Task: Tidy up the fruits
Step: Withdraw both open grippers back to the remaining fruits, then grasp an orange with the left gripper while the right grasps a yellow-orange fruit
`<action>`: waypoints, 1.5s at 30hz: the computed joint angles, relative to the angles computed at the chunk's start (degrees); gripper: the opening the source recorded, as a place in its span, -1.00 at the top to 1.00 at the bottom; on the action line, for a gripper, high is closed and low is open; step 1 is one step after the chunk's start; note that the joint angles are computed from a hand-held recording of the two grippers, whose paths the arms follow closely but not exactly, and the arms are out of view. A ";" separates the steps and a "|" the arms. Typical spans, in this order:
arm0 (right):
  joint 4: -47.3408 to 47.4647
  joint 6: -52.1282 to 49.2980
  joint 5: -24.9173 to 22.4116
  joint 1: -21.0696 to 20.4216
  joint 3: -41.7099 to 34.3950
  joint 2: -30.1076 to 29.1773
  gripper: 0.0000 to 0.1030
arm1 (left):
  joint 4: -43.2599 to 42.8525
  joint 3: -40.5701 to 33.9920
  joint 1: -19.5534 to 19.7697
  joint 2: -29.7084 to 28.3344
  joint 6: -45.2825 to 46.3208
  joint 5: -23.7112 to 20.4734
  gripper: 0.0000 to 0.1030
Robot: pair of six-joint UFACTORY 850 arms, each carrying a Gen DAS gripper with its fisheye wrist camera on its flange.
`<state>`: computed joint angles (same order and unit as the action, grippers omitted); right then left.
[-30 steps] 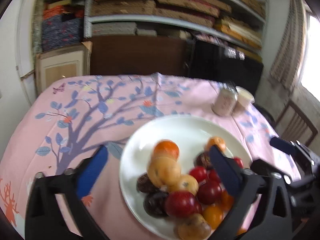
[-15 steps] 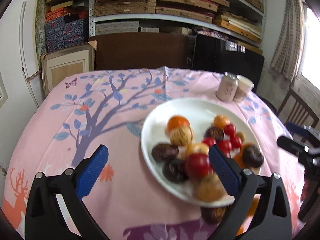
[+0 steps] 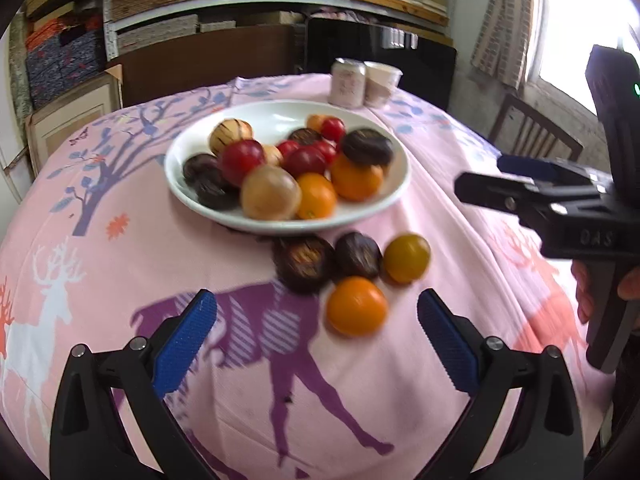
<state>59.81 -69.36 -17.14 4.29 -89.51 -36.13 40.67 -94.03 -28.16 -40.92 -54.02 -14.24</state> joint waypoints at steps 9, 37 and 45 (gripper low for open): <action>-9.39 4.72 -0.57 0.28 0.80 -0.68 -0.93 | 4.75 -6.08 -1.70 -4.68 -3.16 -13.22 -0.92; -0.84 -4.58 -7.80 1.86 0.99 -2.39 0.26 | 1.81 -1.53 -1.64 -1.77 3.58 -0.67 0.29; 12.51 -20.65 -1.53 2.18 6.37 3.10 0.27 | 9.97 1.64 -1.47 1.55 -6.27 2.68 0.29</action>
